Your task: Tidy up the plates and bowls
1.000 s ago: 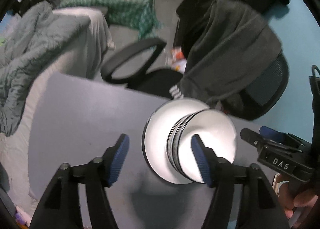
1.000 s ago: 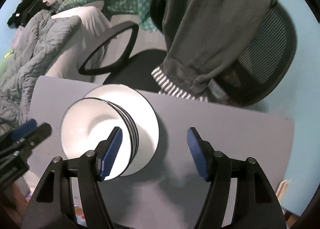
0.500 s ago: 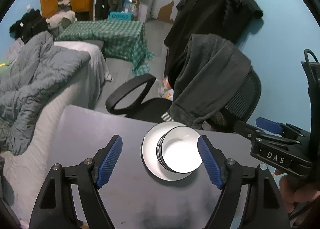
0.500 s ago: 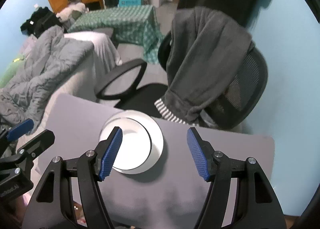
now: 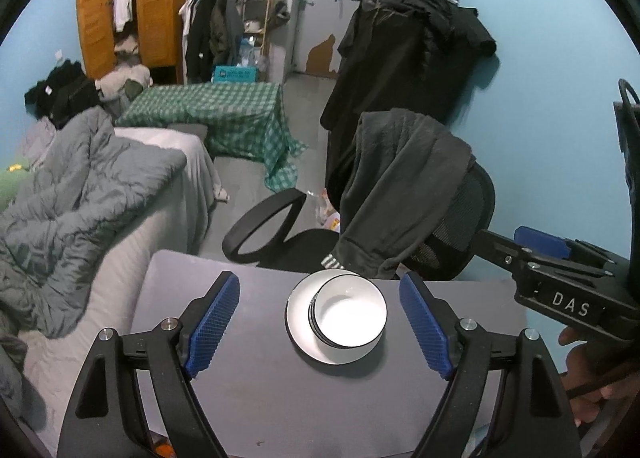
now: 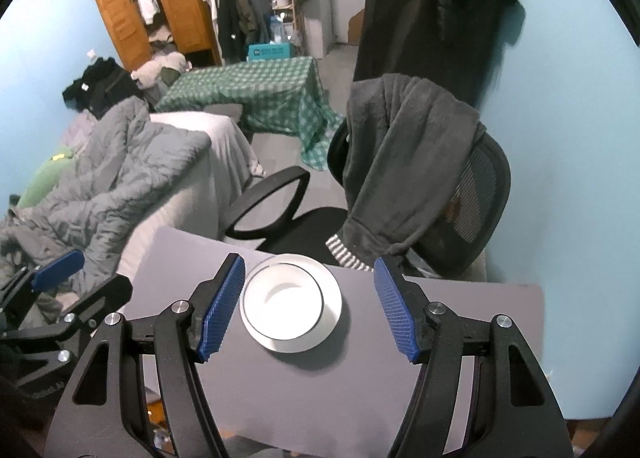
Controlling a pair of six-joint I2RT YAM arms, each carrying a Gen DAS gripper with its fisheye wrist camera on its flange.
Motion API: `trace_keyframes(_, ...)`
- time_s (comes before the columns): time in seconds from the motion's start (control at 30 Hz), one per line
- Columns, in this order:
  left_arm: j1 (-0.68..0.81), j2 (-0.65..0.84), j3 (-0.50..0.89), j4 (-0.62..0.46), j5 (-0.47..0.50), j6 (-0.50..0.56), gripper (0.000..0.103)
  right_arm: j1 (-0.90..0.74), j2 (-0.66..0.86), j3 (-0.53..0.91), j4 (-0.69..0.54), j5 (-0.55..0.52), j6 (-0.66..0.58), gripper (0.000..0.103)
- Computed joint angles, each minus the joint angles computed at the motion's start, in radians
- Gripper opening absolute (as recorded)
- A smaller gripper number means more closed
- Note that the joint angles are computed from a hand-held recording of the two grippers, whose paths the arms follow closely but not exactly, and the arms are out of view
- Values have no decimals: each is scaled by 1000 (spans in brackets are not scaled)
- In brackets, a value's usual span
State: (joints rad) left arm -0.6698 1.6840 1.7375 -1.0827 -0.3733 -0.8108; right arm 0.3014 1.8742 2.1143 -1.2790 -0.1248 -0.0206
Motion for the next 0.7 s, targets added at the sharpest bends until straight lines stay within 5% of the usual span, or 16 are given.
trace_keyframes(0.7, -48, 30, 139, -107, -6, -26, 87, -26, -56, 34, -54, 4, 9, 66)
